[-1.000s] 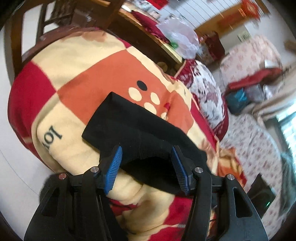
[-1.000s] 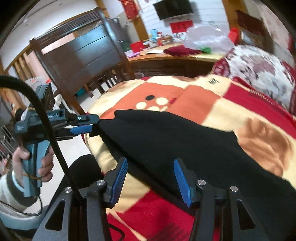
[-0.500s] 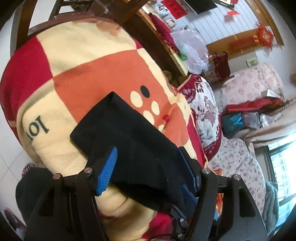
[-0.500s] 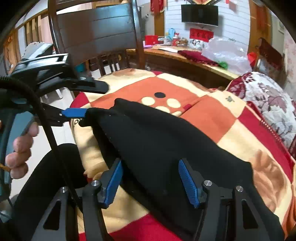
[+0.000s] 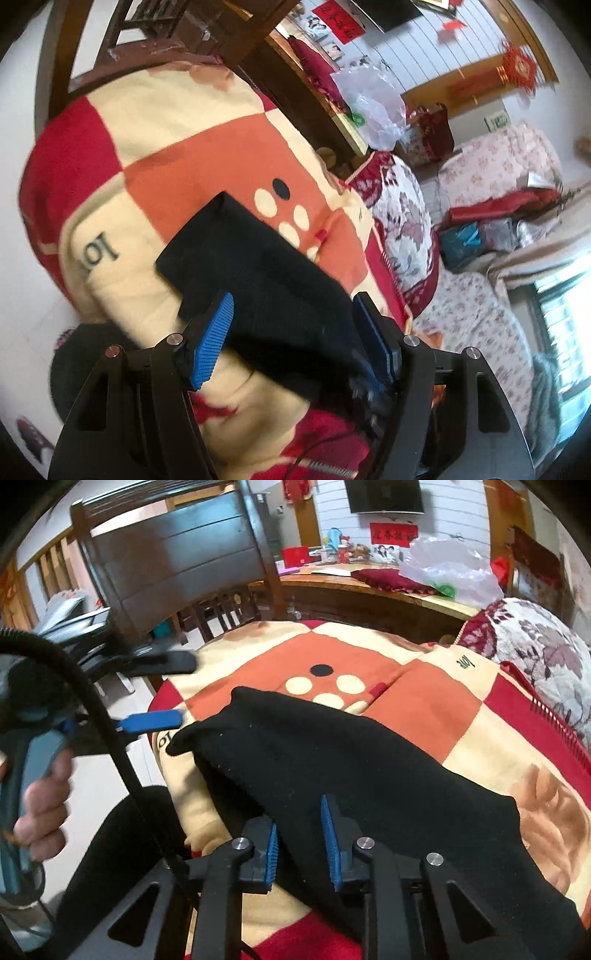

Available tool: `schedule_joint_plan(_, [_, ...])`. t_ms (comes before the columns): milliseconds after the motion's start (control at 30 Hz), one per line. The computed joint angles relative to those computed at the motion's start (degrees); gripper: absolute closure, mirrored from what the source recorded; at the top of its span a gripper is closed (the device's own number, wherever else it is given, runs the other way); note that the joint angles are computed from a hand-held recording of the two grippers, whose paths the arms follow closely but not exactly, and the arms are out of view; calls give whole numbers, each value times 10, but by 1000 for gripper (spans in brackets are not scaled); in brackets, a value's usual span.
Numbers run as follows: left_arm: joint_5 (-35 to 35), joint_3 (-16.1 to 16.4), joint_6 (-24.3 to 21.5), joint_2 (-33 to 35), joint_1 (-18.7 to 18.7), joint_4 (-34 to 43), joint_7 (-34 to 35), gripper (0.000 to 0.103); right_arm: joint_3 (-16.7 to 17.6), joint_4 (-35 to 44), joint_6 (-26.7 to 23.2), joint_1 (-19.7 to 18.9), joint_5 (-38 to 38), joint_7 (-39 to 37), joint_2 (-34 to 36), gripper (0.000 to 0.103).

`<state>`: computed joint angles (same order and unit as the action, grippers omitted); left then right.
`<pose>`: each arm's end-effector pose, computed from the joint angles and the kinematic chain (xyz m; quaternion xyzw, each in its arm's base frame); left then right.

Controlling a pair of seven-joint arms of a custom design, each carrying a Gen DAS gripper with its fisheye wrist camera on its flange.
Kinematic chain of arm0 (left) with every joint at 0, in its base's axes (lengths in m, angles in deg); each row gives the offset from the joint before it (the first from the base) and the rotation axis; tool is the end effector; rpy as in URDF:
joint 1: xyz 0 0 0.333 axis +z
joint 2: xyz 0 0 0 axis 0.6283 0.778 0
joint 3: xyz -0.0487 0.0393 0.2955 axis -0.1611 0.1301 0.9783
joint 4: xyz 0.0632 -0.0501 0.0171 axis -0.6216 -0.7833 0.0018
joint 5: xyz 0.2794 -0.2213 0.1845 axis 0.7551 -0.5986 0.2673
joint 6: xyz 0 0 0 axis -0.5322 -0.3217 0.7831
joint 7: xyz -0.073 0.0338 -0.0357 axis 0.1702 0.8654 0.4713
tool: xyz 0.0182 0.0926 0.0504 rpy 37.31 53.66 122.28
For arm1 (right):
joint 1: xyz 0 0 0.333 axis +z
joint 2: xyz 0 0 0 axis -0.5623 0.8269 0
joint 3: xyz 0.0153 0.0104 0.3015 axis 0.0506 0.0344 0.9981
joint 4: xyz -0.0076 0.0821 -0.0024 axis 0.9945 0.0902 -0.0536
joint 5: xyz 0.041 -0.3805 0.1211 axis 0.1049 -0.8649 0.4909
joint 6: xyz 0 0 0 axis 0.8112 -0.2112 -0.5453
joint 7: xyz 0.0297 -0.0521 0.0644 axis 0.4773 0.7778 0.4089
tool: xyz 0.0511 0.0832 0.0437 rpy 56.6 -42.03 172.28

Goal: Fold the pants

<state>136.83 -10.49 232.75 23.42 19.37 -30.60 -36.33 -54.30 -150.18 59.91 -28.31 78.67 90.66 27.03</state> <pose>0.5086 -0.3324 0.3577 -0.8791 0.2001 -0.4259 0.0759 0.6937 0.1687 0.3529 -0.9185 0.1913 0.0206 0.3454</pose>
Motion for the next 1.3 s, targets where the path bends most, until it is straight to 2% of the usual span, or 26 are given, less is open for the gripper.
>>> schedule_joint_plan(67, [3,-1,21,7,0,3,-8,32,-1,5,-6,1,-3,8,4,82])
schedule_joint_plan(133, [41,5,48,21,-2,10,-70,31,-1,10,-10,3,-6,16,9,82])
schedule_joint_plan(267, [108,10,55,39,-6,21,-190,31,-1,10,-15,2,-8,20,8,82])
schedule_joint_plan(367, [121,8,43,45,-4,31,-199,31,-1,13,-18,0,-8,19,9,82])
schedule_joint_plan(533, [101,12,17,53,0,37,-198,31,-1,17,-25,-1,-10,18,11,82])
schedule_joint_plan(567, [71,12,11,55,3,35,-173,31,-1,14,-22,0,-11,15,10,83])
schedule_joint_plan(700, [39,22,5,62,7,45,-111,32,-1,9,-16,1,-12,10,7,87])
schedule_joint_plan(767, [38,28,6,65,8,59,-57,46,-2,10,-16,3,-15,10,6,88])
schedule_joint_plan(800, [7,26,3,65,13,67,11,64,-1,12,-20,3,-14,12,6,89])
schedule_joint_plan(833, [-9,27,3,66,15,73,51,77,-1,13,-22,2,-12,14,6,91])
schedule_joint_plan(867, [-12,31,12,64,18,76,78,79,1,15,-27,1,-9,16,6,92])
schedule_joint_plan(900, [1,37,19,60,17,73,77,80,2,17,-32,1,-5,19,5,92])
schedule_joint_plan(967, [-2,38,11,49,16,64,102,83,5,14,-37,1,0,16,2,92])
schedule_joint_plan(1033, [-46,28,-14,36,17,42,157,83,6,1,-32,5,2,4,-5,92])
schedule_joint_plan(1067, [-99,18,-29,34,20,30,204,83,6,-10,-20,9,-1,-8,-9,92])
schedule_joint_plan(1133, [-138,15,-24,35,21,11,221,83,5,-25,-4,14,-3,-26,-10,92])
schedule_joint_plan(1233, [-175,12,-6,37,18,-14,242,83,5,-7,-37,4,-1,-36,5,92])
schedule_joint_plan(1300, [-184,10,-24,28,8,-22,255,83,0,15,-56,2,-7,-19,17,92])
